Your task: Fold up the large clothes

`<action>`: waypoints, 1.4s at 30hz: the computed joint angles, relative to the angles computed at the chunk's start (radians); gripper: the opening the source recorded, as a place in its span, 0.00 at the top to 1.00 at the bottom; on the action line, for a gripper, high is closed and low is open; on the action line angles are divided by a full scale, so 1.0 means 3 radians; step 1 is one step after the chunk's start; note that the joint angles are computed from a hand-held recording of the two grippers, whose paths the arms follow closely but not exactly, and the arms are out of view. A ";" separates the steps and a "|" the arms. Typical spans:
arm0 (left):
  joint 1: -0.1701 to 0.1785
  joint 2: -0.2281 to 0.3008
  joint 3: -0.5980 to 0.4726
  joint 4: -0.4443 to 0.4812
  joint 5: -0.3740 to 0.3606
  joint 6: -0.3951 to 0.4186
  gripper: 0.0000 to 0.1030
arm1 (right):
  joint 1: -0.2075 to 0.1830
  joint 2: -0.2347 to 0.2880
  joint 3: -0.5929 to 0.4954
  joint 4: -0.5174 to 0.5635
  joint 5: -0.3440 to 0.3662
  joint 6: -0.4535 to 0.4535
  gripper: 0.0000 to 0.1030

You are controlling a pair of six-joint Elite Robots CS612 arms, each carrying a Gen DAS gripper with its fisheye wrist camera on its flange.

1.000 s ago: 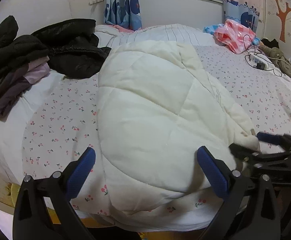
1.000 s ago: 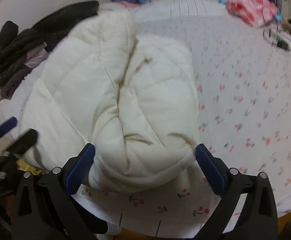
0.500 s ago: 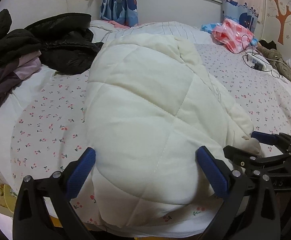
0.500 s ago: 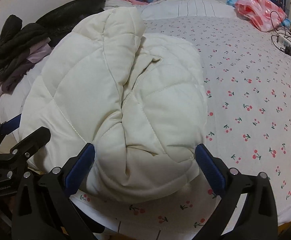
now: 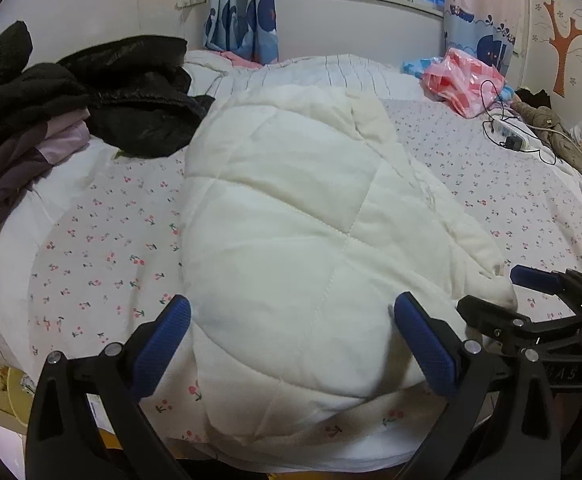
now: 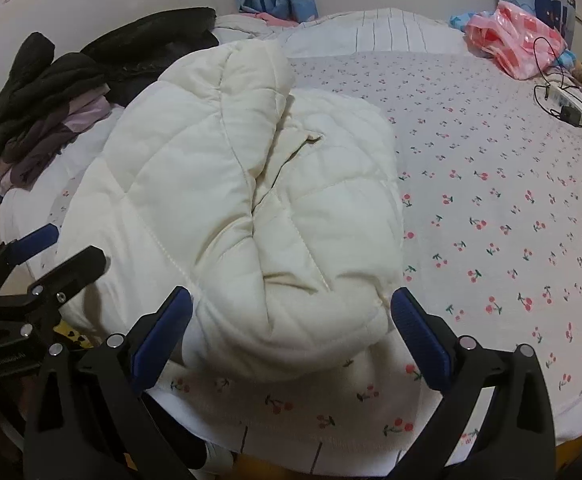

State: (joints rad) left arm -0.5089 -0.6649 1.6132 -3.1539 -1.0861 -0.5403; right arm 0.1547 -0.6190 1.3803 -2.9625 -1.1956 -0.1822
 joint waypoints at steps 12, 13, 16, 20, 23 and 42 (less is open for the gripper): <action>-0.0087 -0.0155 0.0203 -0.0066 0.0175 -0.0073 0.05 | 0.0031 -0.0185 0.0267 -0.0225 -0.0198 0.0017 0.07; -0.0096 -0.0170 0.0220 -0.0057 0.0191 -0.0091 0.05 | 0.0037 -0.0205 0.0290 -0.0246 -0.0213 0.0009 0.07; -0.0112 -0.0210 0.0262 -0.0034 0.0204 -0.0139 0.05 | 0.0058 -0.0240 0.0320 -0.0277 -0.0313 0.0025 0.07; -0.0122 -0.0260 0.0310 0.0001 0.0186 -0.0256 0.05 | 0.0066 -0.0287 0.0379 -0.0332 -0.0322 0.0061 0.07; -0.0106 -0.0295 0.0320 0.0139 0.0099 -0.0412 0.05 | 0.0091 -0.0325 0.0364 -0.0169 -0.0415 0.0070 0.07; -0.0091 -0.0394 0.0360 0.0435 -0.0024 -0.0670 0.05 | 0.0127 -0.0436 0.0385 0.0178 -0.0582 0.0095 0.07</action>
